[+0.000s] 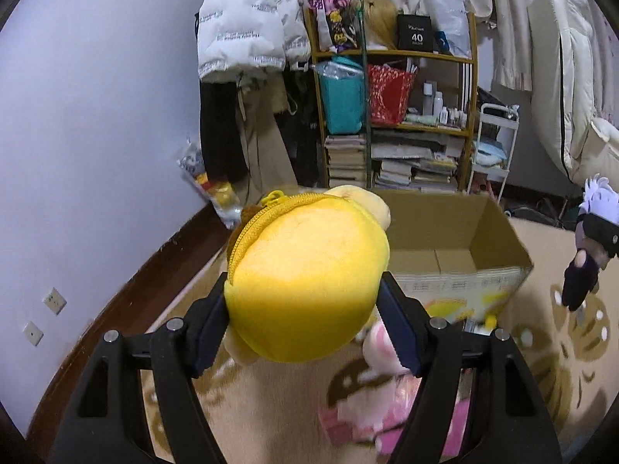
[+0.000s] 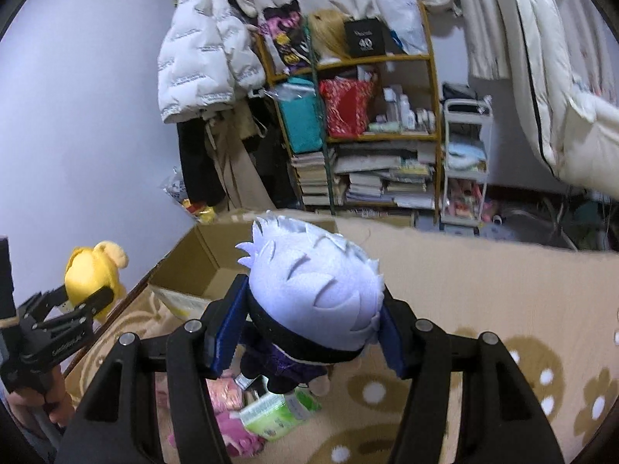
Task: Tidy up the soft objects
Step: 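Lift both held plushes, carry them over the box and open both tools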
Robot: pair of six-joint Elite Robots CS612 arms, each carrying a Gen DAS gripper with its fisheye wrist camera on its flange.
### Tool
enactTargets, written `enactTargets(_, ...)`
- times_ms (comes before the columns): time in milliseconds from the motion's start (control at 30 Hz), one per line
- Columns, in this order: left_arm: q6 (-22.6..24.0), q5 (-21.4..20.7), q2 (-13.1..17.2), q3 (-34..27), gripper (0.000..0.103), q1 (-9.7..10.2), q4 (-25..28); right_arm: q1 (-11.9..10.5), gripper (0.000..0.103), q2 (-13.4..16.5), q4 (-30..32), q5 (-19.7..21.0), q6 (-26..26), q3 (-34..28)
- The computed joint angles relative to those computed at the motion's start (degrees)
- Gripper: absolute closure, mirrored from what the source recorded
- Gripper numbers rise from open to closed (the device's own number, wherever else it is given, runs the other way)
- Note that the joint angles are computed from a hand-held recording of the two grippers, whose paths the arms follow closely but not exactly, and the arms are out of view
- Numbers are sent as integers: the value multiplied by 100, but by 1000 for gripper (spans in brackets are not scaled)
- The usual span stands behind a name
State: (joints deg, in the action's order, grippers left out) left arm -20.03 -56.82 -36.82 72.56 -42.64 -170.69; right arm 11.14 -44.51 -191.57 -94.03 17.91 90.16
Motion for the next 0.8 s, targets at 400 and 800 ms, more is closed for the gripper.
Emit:
enactTargets(400,287,-408,523,-1199,30,133,456,50,38,567,736,-20,-498,-1205)
enactTargets(800,150,-917,988,-1985,23,204,1540,-22,35,772,1441,357,-315,-1475)
